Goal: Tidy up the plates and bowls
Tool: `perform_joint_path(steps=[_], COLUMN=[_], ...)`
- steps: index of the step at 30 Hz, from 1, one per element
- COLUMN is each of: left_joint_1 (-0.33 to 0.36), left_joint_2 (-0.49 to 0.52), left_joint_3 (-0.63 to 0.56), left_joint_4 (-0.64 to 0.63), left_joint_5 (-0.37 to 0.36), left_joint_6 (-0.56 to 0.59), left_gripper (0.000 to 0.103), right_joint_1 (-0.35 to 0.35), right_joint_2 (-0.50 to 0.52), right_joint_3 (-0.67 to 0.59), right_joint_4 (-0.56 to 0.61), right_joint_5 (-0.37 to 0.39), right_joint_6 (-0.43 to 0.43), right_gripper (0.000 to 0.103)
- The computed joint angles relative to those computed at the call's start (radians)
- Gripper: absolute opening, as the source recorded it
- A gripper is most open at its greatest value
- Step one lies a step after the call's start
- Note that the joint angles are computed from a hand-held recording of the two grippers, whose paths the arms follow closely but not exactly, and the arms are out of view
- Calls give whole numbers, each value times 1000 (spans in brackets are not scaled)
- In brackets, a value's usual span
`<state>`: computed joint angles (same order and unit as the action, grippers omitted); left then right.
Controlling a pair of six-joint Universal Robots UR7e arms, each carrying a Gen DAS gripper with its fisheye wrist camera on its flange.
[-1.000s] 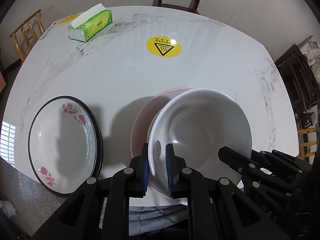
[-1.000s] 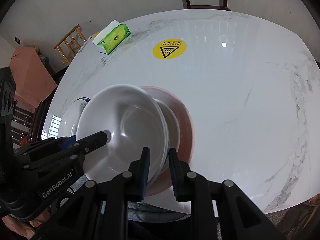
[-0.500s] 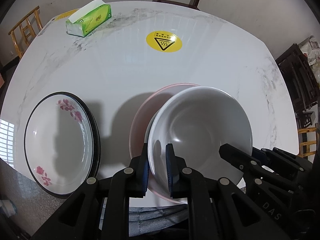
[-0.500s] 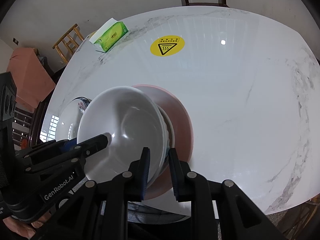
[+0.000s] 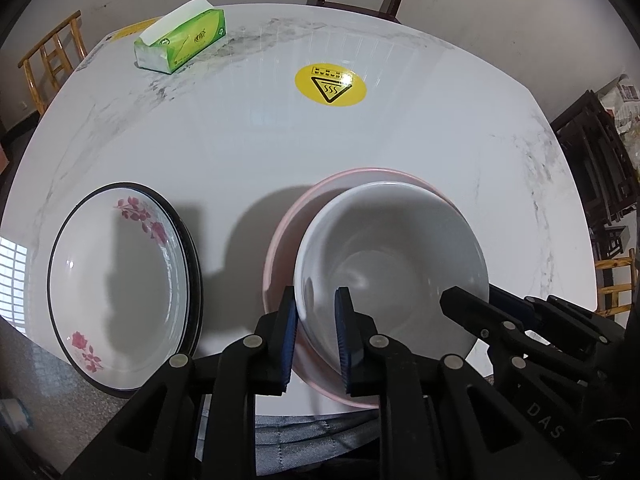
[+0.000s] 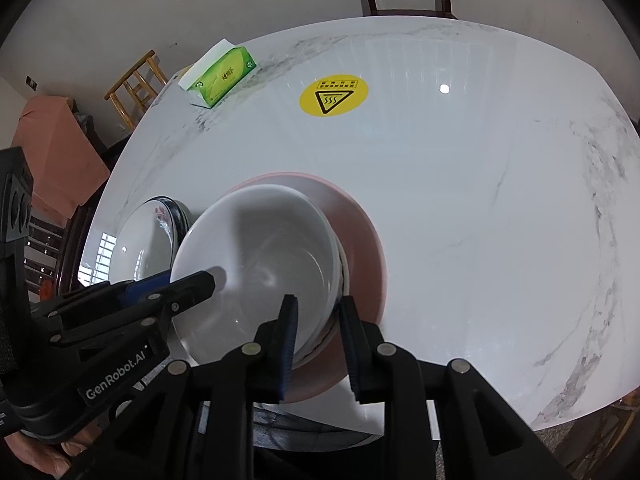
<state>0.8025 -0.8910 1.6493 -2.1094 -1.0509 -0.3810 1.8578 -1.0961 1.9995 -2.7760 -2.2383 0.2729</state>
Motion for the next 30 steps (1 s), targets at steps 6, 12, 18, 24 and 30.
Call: perform_joint_path(steps=[6, 12, 18, 24, 30], left_joint_1=[-1, -1, -3, -1, 7], left_joint_2=[-1, -1, -20, -42, -85], left_joint_3=[4, 16, 58, 89, 125], left_joint_4=[-11, -40, -131, -194, -267], left_joint_5=[0, -3, -6, -25, -48], left_joint_6=[5, 28, 66, 87, 86], left_gripper=[18, 28, 42, 49, 57], right_joint_1=[-5, -4, -5, -16, -15], right_joint_2=[-3, -2, 0, -10, -20], right_joint_3=[4, 9, 10, 21, 33], right_joint_4=[-9, -26, -35, -58, -86], right_joint_5=[8, 10, 15, 41, 43], right_joint_6=[-4, -13, -19, -13, -15], right_gripper=[23, 26, 28, 33, 41])
